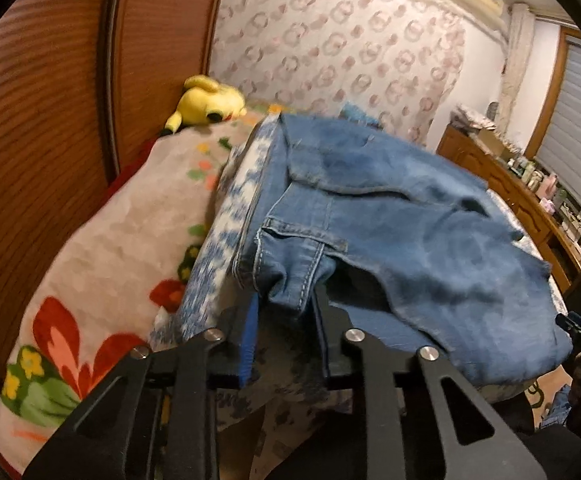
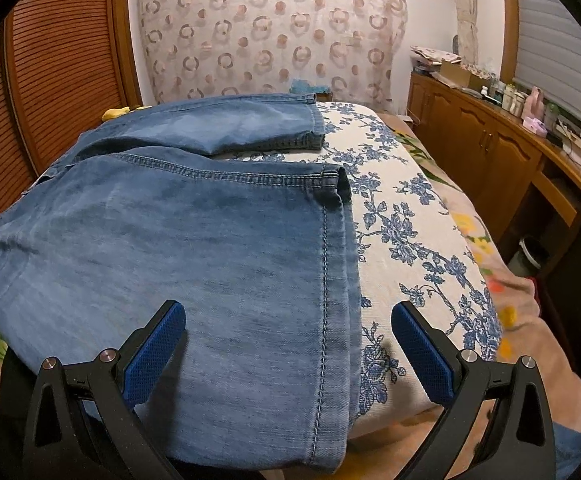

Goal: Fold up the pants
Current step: 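Lower the left gripper to the jeans waistband and close on it, then grasp the jeans leg hem with the right gripper while the left gripper holds the waistband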

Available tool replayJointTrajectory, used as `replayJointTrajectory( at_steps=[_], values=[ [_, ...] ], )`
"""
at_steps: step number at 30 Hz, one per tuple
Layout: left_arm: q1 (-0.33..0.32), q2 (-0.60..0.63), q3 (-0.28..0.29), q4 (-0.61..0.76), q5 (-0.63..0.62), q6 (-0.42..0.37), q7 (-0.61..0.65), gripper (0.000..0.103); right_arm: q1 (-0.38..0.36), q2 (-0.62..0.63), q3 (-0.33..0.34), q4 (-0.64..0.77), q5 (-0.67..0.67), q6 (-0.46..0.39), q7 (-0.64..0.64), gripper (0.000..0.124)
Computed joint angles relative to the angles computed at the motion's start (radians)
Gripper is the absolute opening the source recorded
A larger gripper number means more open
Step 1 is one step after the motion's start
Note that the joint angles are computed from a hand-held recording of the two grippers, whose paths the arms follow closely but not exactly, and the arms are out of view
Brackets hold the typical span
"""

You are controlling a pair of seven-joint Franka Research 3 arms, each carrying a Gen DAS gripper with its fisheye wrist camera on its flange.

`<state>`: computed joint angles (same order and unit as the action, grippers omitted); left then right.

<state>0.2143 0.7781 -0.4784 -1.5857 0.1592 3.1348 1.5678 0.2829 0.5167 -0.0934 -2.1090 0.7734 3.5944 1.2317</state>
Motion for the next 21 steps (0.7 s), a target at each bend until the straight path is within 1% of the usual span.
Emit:
replayJointTrajectory(
  at_steps=[1, 3, 5, 6, 7, 10, 12, 14, 15, 16, 17, 18, 20, 21],
  values=[
    [0.004, -0.005, -0.009, -0.001, 0.002, 0.009, 0.004, 0.023, -0.018, 0.001, 0.013, 0.004, -0.023, 0.001, 0.011, 0.101],
    [0.027, -0.005, -0.049, 0.002, 0.013, 0.023, 0.025, 0.021, -0.023, -0.004, 0.017, -0.001, -0.039, 0.001, 0.015, 0.1],
    [0.023, -0.003, -0.055, 0.018, 0.023, 0.032, 0.032, 0.02, -0.052, -0.01, 0.036, -0.008, -0.081, -0.009, 0.03, 0.093],
    [0.024, 0.002, -0.063, 0.03, 0.03, 0.029, 0.038, 0.02, -0.065, -0.015, 0.046, -0.017, -0.104, -0.014, 0.04, 0.088],
    [0.018, 0.007, -0.066, 0.047, 0.039, 0.024, 0.048, 0.02, -0.065, -0.021, 0.044, -0.021, -0.111, -0.028, 0.042, 0.083],
    [0.0, 0.02, -0.067, 0.084, 0.05, 0.024, 0.07, 0.02, -0.066, -0.037, 0.039, -0.043, -0.129, -0.045, 0.053, 0.075],
    [-0.016, 0.029, -0.061, 0.113, 0.054, 0.028, 0.081, 0.02, -0.039, -0.046, 0.011, -0.054, -0.111, -0.055, 0.041, 0.074],
    [-0.024, 0.042, -0.065, 0.139, 0.055, 0.032, 0.089, 0.019, 0.013, -0.054, -0.039, -0.063, -0.062, -0.063, 0.007, 0.074],
    [-0.028, 0.045, -0.065, 0.148, 0.055, 0.035, 0.09, 0.019, 0.012, -0.062, -0.039, -0.072, -0.058, -0.063, 0.003, 0.074],
    [-0.033, 0.047, -0.065, 0.154, 0.056, 0.04, 0.091, 0.019, -0.013, -0.076, -0.02, -0.084, -0.078, -0.07, 0.011, 0.074],
    [-0.04, 0.046, -0.06, 0.155, 0.059, 0.05, 0.091, 0.019, -0.018, -0.082, -0.017, -0.09, -0.083, -0.071, 0.011, 0.074],
    [-0.052, 0.042, -0.049, 0.157, 0.063, 0.063, 0.086, 0.019, -0.013, -0.088, -0.023, -0.096, -0.08, -0.073, 0.004, 0.074],
    [-0.054, 0.047, -0.052, 0.167, 0.074, 0.069, 0.081, 0.019, -0.01, -0.098, -0.028, -0.105, -0.081, -0.087, -0.007, 0.074],
    [-0.055, 0.054, -0.056, 0.18, 0.079, 0.066, 0.08, 0.019, 0.014, -0.098, -0.047, -0.1, -0.061, -0.098, -0.021, 0.074]
  ],
)
